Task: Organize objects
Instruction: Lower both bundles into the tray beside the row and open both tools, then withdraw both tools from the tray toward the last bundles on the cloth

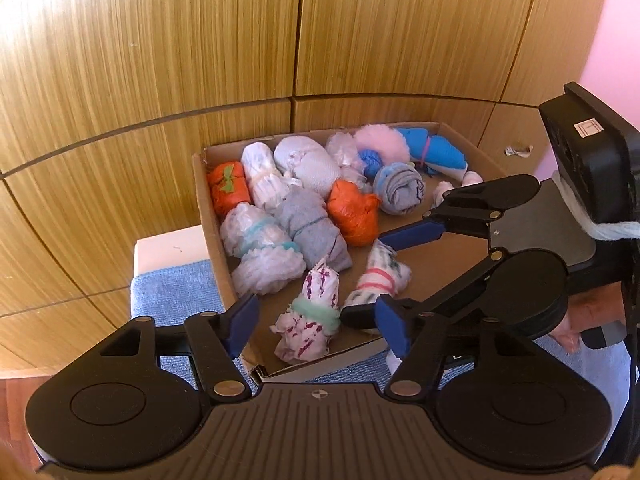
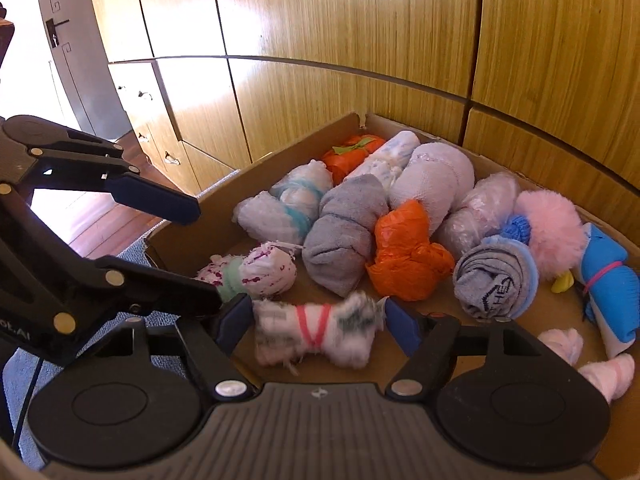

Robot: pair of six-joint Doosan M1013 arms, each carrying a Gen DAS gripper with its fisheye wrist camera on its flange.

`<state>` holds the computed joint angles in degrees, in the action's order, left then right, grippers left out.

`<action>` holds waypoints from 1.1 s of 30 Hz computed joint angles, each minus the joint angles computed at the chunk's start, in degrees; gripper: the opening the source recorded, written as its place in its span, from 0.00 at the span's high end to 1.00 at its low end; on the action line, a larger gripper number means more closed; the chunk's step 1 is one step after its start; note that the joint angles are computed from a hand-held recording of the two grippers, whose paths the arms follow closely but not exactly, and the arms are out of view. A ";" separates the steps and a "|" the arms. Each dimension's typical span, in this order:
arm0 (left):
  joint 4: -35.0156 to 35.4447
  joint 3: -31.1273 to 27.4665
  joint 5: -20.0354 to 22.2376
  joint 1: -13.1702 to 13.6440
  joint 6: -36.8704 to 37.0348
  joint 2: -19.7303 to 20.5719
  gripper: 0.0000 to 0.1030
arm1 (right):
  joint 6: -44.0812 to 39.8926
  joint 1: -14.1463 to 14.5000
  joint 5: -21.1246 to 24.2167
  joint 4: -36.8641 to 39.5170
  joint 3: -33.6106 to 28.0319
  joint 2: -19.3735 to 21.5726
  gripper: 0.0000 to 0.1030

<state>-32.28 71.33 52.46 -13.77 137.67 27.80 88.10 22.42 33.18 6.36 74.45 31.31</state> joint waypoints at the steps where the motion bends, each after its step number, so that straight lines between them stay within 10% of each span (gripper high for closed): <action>1: 0.09 0.06 -0.14 -0.06 -0.16 -0.05 0.30 | 0.53 0.01 0.06 -0.43 0.07 -0.08 0.30; 33: 3.56 4.62 -9.56 -2.16 -11.50 -2.96 0.14 | 34.25 1.90 -10.24 -27.46 12.38 -8.80 0.06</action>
<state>-28.72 75.95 42.90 -15.93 126.17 24.84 122.35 24.32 22.94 -21.10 86.83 22.51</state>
